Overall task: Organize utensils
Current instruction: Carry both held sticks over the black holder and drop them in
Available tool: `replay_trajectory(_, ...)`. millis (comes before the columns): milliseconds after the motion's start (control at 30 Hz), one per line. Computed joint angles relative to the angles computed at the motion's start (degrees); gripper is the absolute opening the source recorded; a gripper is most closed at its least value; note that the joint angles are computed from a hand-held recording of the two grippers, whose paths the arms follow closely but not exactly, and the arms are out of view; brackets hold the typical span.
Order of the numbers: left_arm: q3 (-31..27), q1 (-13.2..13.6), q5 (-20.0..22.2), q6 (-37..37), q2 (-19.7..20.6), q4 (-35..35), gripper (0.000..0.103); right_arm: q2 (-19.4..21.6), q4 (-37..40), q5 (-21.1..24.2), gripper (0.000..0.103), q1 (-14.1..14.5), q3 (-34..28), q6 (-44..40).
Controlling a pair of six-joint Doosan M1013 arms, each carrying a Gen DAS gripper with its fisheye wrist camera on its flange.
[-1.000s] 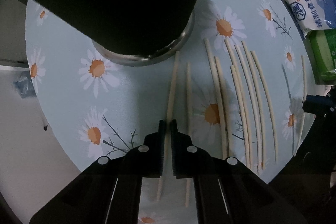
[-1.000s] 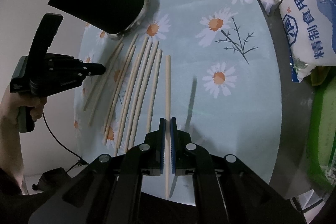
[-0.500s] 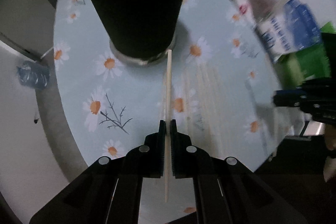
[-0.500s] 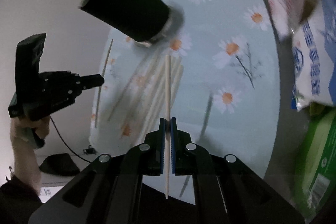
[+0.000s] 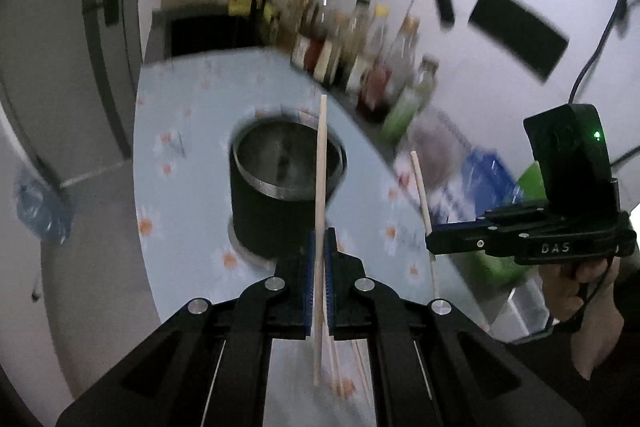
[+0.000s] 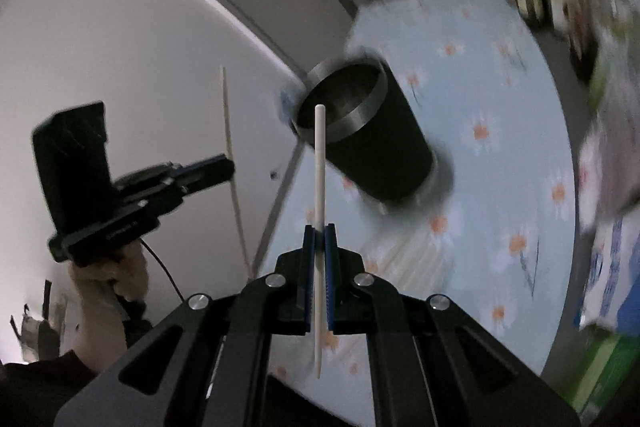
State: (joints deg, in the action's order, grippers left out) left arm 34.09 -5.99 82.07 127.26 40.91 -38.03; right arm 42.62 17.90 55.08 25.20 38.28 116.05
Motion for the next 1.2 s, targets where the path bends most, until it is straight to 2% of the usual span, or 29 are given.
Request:
replay_trajectory(133, -5.4, 1.2, -1.1, 0.9, 2.9, -7.0, 0.004, 2.3, -7.1, -1.6, 0.005, 0.5, -7.0, 3.8)
replay_trajectory(267, -9.0, 2.1, -3.2, 3.5, 5.3, -14.3, 0.004, 4.5, -14.3, -6.0, 0.005, 0.7, -11.6, 9.9)
replay_trajectory(433, -14.8, 2.6, -4.1, 3.0, 9.2, -20.9, 0.004, 6.4, -24.7, -9.5, 0.006, 1.1, -14.6, 17.8)
replay_trajectory(633, -20.4, 2.6, -4.4, 2.3, 13.1, -25.7, 0.004, 7.0, -31.0, -13.0, 0.006, 0.8, -14.1, 24.0)
replay_trajectory(700, -19.7, 2.7, -5.3, 3.6, 13.2, -27.7, 0.004, 7.1, -31.8, -13.5, 0.006, 0.6, -14.0, 24.4)
replay_trajectory(867, -12.6, 2.6, -9.7, 9.7, 10.5, -31.7, 0.004, 9.0, -34.2, -10.9, 0.006, 1.3, -17.0, 22.1)
replay_trajectory(1200, -16.0, 1.8, -6.0, 7.6, 13.0, -27.0, 0.004, 15.9, -25.7, -1.0, 0.006, 1.0, -27.9, 14.9)
